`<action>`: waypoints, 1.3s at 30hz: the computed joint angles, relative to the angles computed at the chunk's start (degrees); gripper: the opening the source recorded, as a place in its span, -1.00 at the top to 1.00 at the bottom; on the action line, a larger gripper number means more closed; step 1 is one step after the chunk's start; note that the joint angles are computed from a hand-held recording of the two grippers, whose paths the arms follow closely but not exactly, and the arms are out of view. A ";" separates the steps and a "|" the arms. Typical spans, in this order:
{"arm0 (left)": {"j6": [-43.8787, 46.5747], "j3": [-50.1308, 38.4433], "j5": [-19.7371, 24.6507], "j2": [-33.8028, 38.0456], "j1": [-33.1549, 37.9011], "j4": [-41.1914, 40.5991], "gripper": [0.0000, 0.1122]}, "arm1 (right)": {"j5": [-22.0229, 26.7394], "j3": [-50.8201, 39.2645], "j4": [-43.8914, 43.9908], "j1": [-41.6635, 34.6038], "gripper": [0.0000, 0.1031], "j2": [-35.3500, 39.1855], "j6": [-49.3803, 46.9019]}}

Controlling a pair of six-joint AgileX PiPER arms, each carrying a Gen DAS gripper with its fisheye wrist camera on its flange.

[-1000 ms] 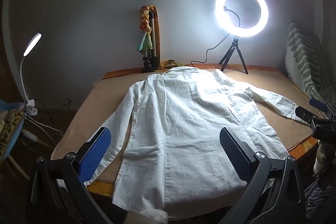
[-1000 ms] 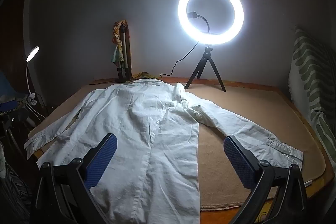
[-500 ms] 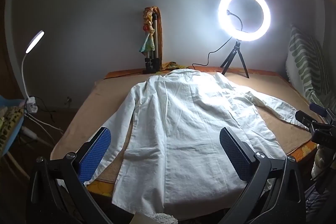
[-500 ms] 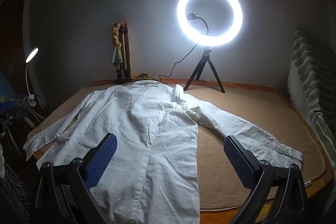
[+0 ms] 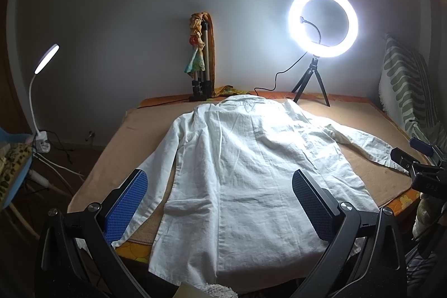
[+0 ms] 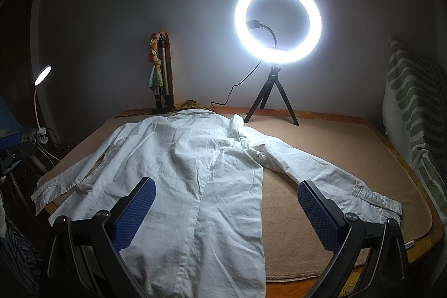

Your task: Fold small clothes

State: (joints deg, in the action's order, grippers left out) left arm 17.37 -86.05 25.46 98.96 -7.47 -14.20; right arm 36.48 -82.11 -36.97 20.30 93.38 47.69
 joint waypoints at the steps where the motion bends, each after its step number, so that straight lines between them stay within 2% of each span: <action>1: -0.08 -0.10 0.08 0.00 -0.02 0.00 -0.83 | -0.06 0.02 0.05 -0.03 -0.99 -0.02 -0.05; 39: 0.97 0.45 -0.30 -0.58 0.11 -1.92 -0.83 | -0.01 -0.02 -1.23 0.20 -0.99 0.00 0.80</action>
